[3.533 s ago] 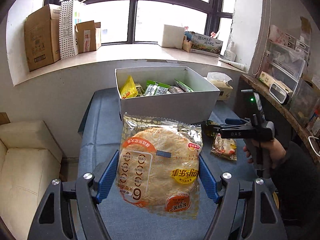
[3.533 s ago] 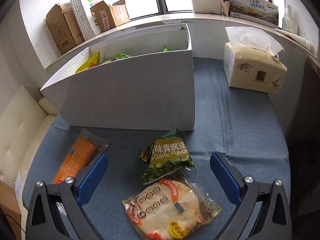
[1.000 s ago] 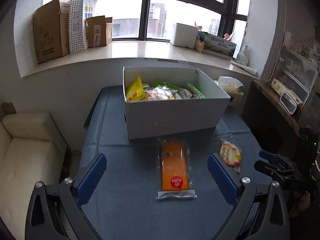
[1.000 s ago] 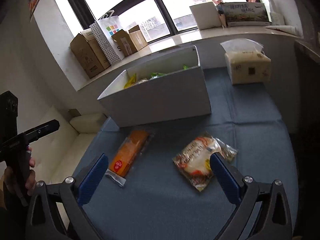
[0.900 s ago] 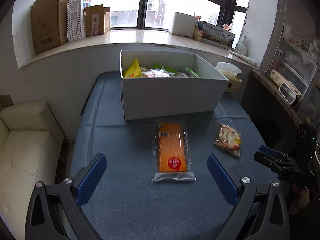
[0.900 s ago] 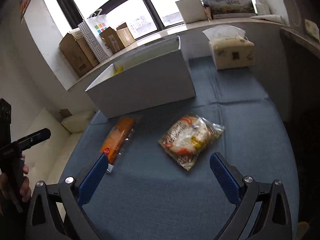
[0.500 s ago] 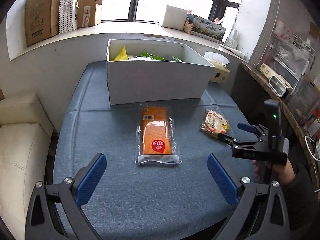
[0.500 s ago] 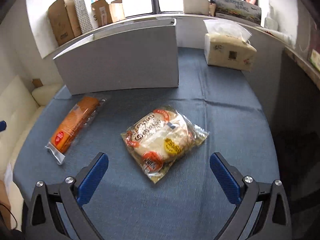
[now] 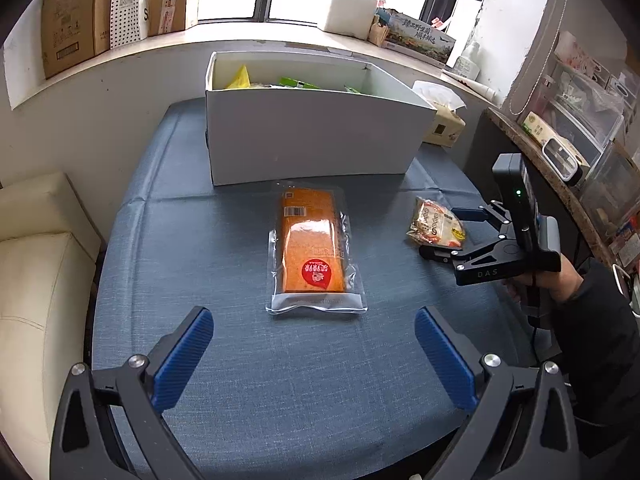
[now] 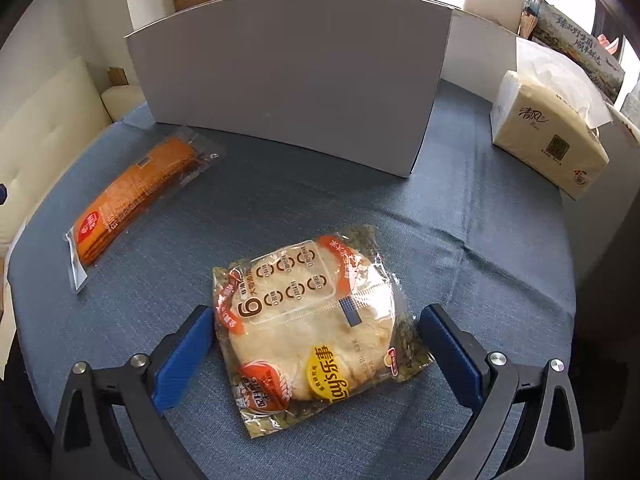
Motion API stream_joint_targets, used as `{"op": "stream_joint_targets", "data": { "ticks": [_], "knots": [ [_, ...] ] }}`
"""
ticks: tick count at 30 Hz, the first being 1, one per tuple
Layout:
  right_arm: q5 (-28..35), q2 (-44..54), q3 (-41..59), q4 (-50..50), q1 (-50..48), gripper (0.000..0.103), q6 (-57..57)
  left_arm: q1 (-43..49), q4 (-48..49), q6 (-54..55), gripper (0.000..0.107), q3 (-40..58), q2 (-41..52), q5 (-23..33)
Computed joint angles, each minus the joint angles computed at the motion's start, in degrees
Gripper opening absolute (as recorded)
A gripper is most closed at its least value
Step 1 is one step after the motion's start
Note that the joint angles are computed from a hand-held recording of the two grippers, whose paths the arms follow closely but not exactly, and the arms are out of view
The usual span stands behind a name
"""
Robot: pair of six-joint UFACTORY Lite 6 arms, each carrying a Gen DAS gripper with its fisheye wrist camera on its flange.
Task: Organize snacks
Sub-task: 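Grasp the second round bread pack with the right gripper and lift it, then grasp the orange cake pack with the left gripper while the right holds the bread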
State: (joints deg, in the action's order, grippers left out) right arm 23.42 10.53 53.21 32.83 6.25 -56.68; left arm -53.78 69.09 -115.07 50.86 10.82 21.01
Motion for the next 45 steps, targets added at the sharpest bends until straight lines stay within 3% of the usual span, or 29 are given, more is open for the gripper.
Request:
{"op": "stream_joint_targets", "data": {
  "ticks": [2, 4, 5, 8, 11, 14, 19, 23, 29, 35, 37, 38, 41, 45],
  "knots": [
    [-0.5, -1.2, -1.4, 2.4, -0.5, 0.1, -2.3, 0.5, -1.4, 1.9, 0.103, 1.5, 1.7, -0.3],
    [-0.5, -3.6, -3.2, 4.0, -0.9, 0.078, -3.9, 1.1, 0.2, 0.4, 0.103, 2.3, 3.0, -0.9],
    [-0.3, -4.7, -3.8, 3.3, -0.8, 0.077, -2.9, 2.1, 0.7, 0.7, 0.103, 2.7, 3.7, -2.5],
    [0.1, -8.5, -7.4, 4.2, -0.5, 0.076, -4.1, 4.3, 0.6, 2.2, 0.103, 5.6, 7.0, -4.0],
    [1.2, -15.1, -12.1, 6.8, -1.6, 0.076, -5.3, 7.9, -6.6, 10.5, 0.102, 10.2, 11.9, -6.7],
    [5.9, -23.5, -15.4, 10.7, -4.6, 0.076, -6.1, 10.1, -14.5, 19.5, 0.102, 16.7, 18.0, -5.7],
    [12.3, -36.1, -19.1, 13.1, -7.8, 0.076, -1.2, 11.4, -28.1, 37.3, 0.102, 32.6, 30.8, 1.0],
    [15.8, -42.8, -20.4, 12.4, -9.7, 0.076, 3.3, 13.2, -36.8, 46.1, 0.101, 42.4, 39.5, 1.6],
    [19.4, -44.1, -21.2, 15.1, -14.3, 0.076, 1.0, 12.1, -34.1, 46.8, 0.1, 52.0, 46.4, 7.7],
    [18.7, -41.6, -21.5, 17.3, -13.9, 0.076, -0.7, 11.3, -29.6, 42.8, 0.1, 50.3, 45.8, 6.1],
    [17.8, -42.4, -22.4, 16.9, -13.2, 0.076, -0.4, 10.9, -26.9, 39.9, 0.092, 47.5, 44.1, 5.1],
    [17.5, -42.2, -22.5, 16.6, -12.5, 0.076, -0.2, 10.4, -22.9, 35.6, 0.077, 43.5, 41.4, 4.6],
    [17.0, -42.4, -23.4, 16.9, -11.4, 0.076, 0.2, 10.0, -17.9, 31.3, 0.06, 36.8, 36.5, 1.2],
    [15.8, -43.4, -24.1, 16.4, -9.2, 0.076, 1.4, 8.6, -11.7, 23.6, 0.059, 29.9, 30.4, 0.3]
  ]
}}
